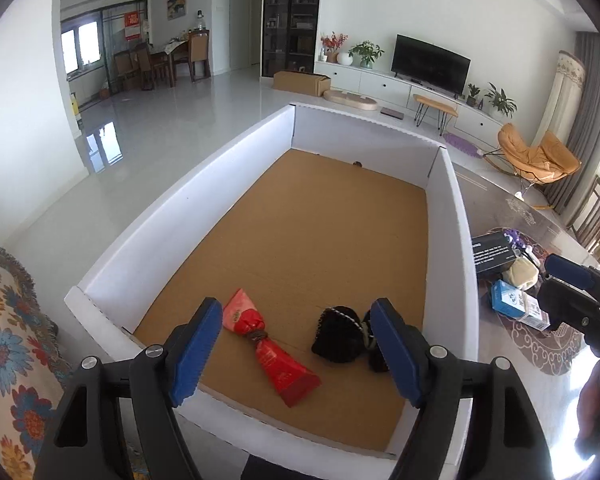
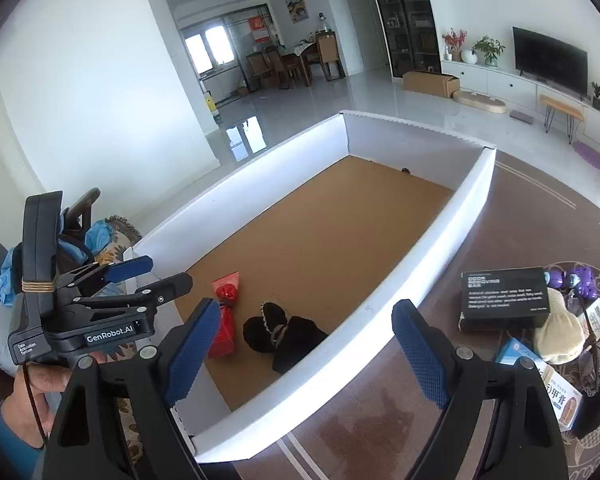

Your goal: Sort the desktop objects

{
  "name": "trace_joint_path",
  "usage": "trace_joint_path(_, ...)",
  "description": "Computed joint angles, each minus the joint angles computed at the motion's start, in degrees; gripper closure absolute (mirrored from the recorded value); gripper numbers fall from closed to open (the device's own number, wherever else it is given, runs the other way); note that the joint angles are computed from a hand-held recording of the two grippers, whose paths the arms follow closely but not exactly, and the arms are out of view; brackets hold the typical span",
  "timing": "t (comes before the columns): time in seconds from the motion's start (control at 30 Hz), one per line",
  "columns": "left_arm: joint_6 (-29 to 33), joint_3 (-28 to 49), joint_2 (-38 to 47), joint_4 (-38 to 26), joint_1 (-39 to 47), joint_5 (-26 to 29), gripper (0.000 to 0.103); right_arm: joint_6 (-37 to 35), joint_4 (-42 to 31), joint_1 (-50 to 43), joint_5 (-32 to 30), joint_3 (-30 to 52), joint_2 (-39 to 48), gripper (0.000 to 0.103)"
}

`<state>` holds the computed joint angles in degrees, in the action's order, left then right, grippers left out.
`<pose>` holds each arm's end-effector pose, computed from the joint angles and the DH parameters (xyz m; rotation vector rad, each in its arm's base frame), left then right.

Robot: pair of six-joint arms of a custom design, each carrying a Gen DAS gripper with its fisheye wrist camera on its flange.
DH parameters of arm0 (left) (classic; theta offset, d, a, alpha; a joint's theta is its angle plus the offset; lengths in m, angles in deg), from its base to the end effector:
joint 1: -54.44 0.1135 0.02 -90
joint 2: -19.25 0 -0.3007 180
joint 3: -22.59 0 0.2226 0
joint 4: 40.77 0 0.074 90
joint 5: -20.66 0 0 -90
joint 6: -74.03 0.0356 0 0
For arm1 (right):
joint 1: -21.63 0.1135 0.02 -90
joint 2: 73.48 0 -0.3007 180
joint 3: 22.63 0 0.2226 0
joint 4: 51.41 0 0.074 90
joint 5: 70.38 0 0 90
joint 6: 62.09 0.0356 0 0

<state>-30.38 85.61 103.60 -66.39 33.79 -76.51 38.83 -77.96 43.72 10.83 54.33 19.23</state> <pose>0.2564 -0.0919 0.2519 0.0710 2.3855 -0.1409 0.3030 0.1288 0.2800 -0.3073 2.3245 0.4670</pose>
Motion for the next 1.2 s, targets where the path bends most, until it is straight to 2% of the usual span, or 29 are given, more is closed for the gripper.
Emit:
trace_joint_path(0.1,-2.6,0.5,-2.5,-0.5,-8.5,1.3,0.027,-1.8,3.1,-5.8,2.4,-10.8,-9.8,0.001)
trace_joint_path(0.17,-4.5,1.4,-2.6,-0.8,-17.1,0.6,0.026,-4.7,5.1,-11.6,4.9,-18.2,-15.4,0.0)
trace_joint_path(0.27,-6.6,3.8,2.3,1.2,-28.3,-0.7,0.02,-10.4,2.9,-24.2,6.0,-26.8,-22.3,0.0)
trace_joint_path(0.3,-7.6,4.8,5.2,2.3,-31.0,-0.6,0.015,-12.8,2.9,-28.7,7.0,-29.0,-22.1,0.0)
trace_joint_path(0.33,-8.3,6.0,8.4,3.3,-33.1,-0.7,0.015,-15.0,3.7,-33.4,7.3,-31.1,-21.3,0.0)
trace_joint_path(0.5,-10.6,18.9,27.9,0.0,-37.4,-1.7,0.015,-26.9,7.5,-59.1,-1.6,-35.9,-15.8,0.0)
trace_joint_path(0.6,-11.8,22.9,34.6,-0.5,-37.6,-2.2,0.015,-28.0,9.9,-63.1,-2.7,-36.5,-12.6,0.0)
trace_joint_path(0.7,-11.6,25.1,37.6,0.1,-37.3,-4.1,0.015,-26.0,15.1,-61.2,-0.9,-38.5,-10.0,0.0)
trace_joint_path(0.83,-8.8,29.1,40.8,-1.1,-37.2,-6.0,0.014,-23.0,16.4,-58.5,1.1,-37.4,-7.9,0.0)
trace_joint_path(0.93,-8.0,31.7,42.7,-2.1,-37.0,-7.5,0.0,-21.5,17.1,-56.9,2.1,-35.5,-5.5,0.0)
trace_joint_path(1.0,-8.1,31.0,43.1,0.8,-36.4,-7.8,0.0,-21.0,17.6,-56.1,2.5,-35.0,-4.5,0.0)
trace_joint_path(1.2,-5.3,32.2,44.0,2.2,-34.9,-6.4,0.0,-20.6,17.7,-55.6,2.8,-34.8,-4.4,0.0)
